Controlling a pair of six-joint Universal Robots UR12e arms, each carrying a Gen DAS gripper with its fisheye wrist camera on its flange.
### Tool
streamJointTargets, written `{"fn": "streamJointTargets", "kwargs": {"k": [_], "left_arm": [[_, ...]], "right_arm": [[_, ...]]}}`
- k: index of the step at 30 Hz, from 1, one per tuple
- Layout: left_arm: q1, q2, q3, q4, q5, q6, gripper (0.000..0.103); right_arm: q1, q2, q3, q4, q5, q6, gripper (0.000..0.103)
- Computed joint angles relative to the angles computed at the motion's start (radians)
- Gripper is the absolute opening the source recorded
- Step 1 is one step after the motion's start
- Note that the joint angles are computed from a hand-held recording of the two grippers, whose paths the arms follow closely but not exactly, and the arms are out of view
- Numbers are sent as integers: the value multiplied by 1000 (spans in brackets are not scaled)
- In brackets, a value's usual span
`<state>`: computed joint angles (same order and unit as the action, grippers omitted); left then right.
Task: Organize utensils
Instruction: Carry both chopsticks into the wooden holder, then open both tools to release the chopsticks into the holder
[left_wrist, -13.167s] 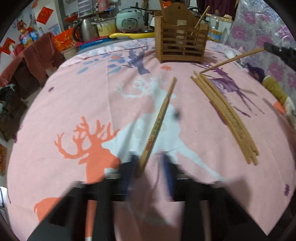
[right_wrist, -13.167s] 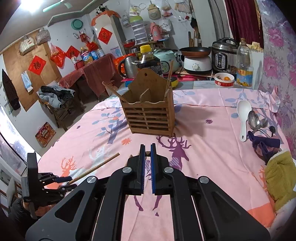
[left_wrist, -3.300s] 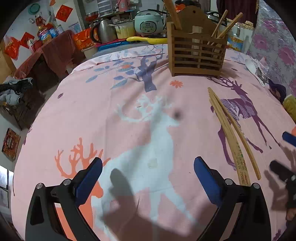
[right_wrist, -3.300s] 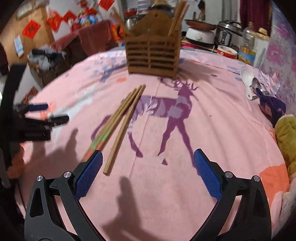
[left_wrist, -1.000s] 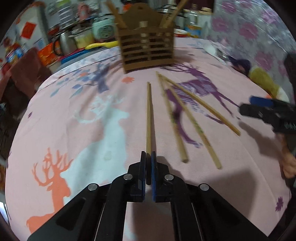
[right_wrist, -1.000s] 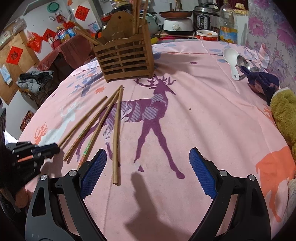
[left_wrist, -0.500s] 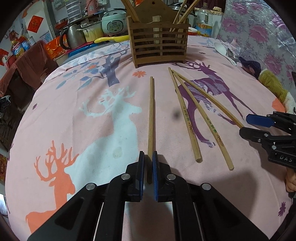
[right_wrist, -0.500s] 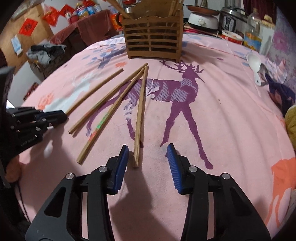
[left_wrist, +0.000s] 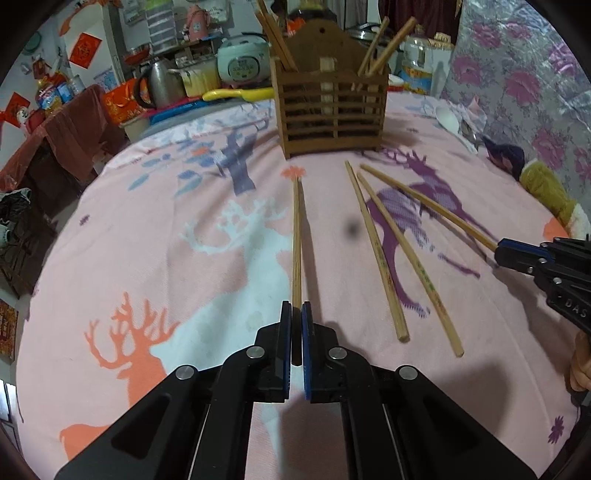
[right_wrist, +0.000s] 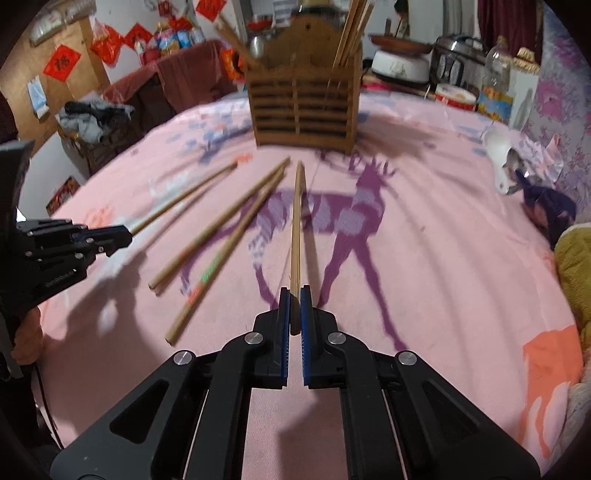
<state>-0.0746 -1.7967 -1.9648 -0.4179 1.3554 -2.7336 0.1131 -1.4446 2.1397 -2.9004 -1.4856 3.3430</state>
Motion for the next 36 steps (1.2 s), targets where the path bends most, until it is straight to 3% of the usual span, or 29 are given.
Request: {"fn": "streamJointTargets", "kwargs": {"k": [7, 15, 30, 36], "left_arm": [[-6, 10, 58, 24, -9, -45, 6], [-16, 7, 154, 18, -84, -105, 6], [-80, -68, 365, 35, -106, -133, 6], [-105, -150, 511, 113, -88, -224, 6]], "right_arm": [[-22, -38, -16, -72, -42, 29, 6], [-32, -62, -79, -130, -71, 24, 6], [-42, 19, -229, -210, -73, 38, 6], [-40, 83, -333, -269, -123, 31, 6]]}}
